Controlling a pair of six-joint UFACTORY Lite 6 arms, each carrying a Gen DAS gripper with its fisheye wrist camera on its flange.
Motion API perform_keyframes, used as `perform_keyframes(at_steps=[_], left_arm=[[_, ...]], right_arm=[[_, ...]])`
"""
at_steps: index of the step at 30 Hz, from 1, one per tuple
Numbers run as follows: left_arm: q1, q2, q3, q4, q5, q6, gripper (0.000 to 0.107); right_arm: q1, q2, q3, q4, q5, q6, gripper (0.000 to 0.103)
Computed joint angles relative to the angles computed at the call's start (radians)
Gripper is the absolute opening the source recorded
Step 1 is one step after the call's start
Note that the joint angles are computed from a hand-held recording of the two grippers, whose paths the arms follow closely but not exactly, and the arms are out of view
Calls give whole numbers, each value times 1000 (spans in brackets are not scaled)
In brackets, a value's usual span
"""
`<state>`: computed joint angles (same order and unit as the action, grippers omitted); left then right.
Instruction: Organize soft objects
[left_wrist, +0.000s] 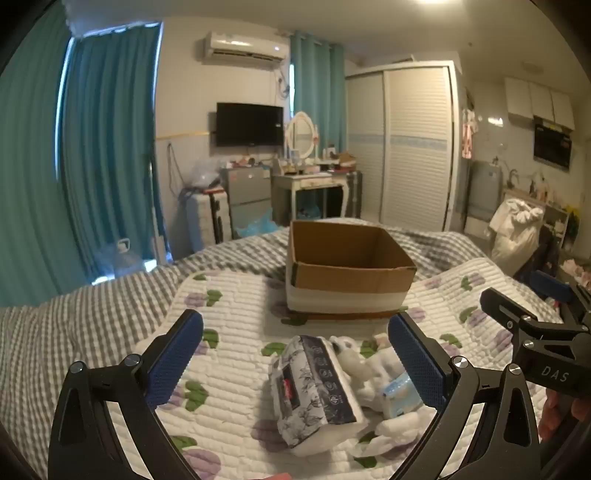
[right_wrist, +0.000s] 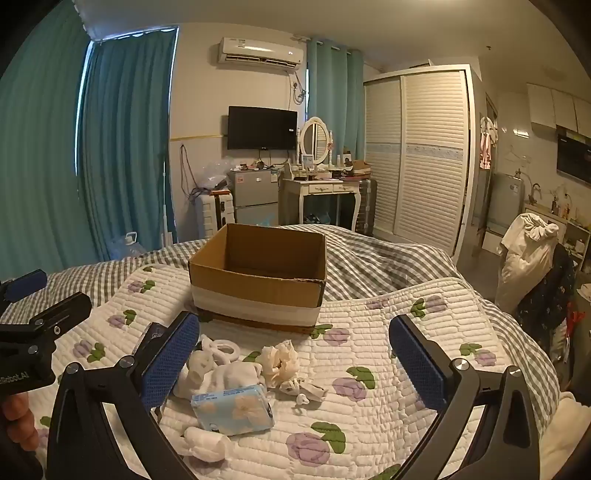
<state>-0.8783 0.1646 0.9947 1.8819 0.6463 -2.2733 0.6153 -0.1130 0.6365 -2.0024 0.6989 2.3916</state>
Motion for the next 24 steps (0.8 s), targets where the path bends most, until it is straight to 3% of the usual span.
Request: perform_keyframes(at_steps=[24], left_arm=[[-14,20,10,-3,10,-4,103]], right_arm=[[-4,14,18,15,-10,-25,103]])
